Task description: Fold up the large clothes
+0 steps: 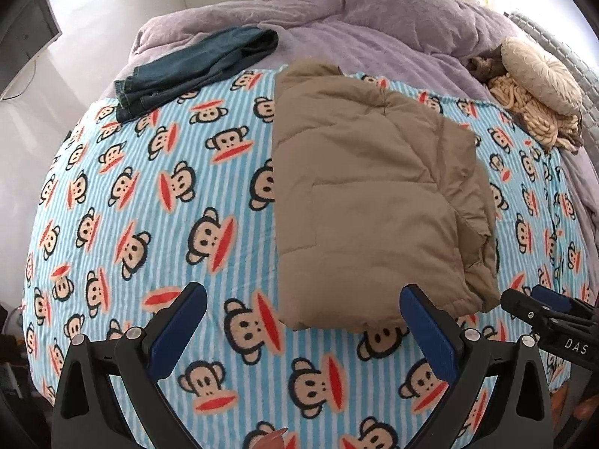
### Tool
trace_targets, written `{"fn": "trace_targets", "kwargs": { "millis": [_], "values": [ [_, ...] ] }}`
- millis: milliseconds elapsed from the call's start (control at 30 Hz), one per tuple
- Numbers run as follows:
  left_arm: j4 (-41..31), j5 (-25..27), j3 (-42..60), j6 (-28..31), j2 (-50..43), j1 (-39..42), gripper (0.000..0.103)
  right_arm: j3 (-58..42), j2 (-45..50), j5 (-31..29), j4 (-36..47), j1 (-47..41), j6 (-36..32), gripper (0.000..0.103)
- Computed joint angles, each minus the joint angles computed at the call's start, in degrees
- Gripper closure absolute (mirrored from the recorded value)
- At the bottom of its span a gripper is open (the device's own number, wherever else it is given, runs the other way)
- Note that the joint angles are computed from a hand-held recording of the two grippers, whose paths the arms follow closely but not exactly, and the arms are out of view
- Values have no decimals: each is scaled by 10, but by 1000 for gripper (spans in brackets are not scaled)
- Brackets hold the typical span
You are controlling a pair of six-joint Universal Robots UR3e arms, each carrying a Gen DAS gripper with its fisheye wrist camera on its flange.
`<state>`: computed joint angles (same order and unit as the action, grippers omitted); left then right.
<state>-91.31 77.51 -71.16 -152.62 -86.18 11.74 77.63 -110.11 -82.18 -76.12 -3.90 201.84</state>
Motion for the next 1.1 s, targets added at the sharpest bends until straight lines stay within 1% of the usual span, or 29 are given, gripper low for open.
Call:
{"fn": "trace_targets", "kwargs": {
  "millis": [33, 67, 167, 233, 300, 400, 567, 700, 900, 1067, 1100],
  "values": [
    [-1, -2, -1, 0, 5, 3, 0, -11, 3, -7, 4, 5, 4, 9],
    [-5, -5, 2, 1, 9, 6, 0, -25, 9, -17, 8, 15, 13, 0],
    [-18, -1, 12, 5, 15, 9, 0, -61, 27, -50, 13, 40, 29, 0],
    [-24, 5, 20, 12, 19, 9, 0, -100, 47, -75, 32, 59, 41, 0],
    [-41, 0, 36, 22, 23, 15, 0, -133, 58, -79, 51, 65, 47, 0],
    [-66, -7, 67, 25, 26, 27, 0, -206, 89, -102, 88, 85, 62, 0],
    [-114, -37, 130, 35, 27, 55, 0, -329, 133, -142, 134, 113, 86, 0],
    [-138, -48, 172, 37, 24, 65, 0, -441, 182, -177, 176, 141, 103, 0],
    [-137, -38, 186, 30, 35, 73, 0, -618, 273, -229, 252, 188, 121, 0],
    [-149, -41, 192, 35, 40, 88, 0, -714, 320, -238, 297, 208, 136, 0],
    [-150, -41, 191, 35, 40, 89, 0, -757, 341, -241, 319, 210, 136, 0]
  ]
}}
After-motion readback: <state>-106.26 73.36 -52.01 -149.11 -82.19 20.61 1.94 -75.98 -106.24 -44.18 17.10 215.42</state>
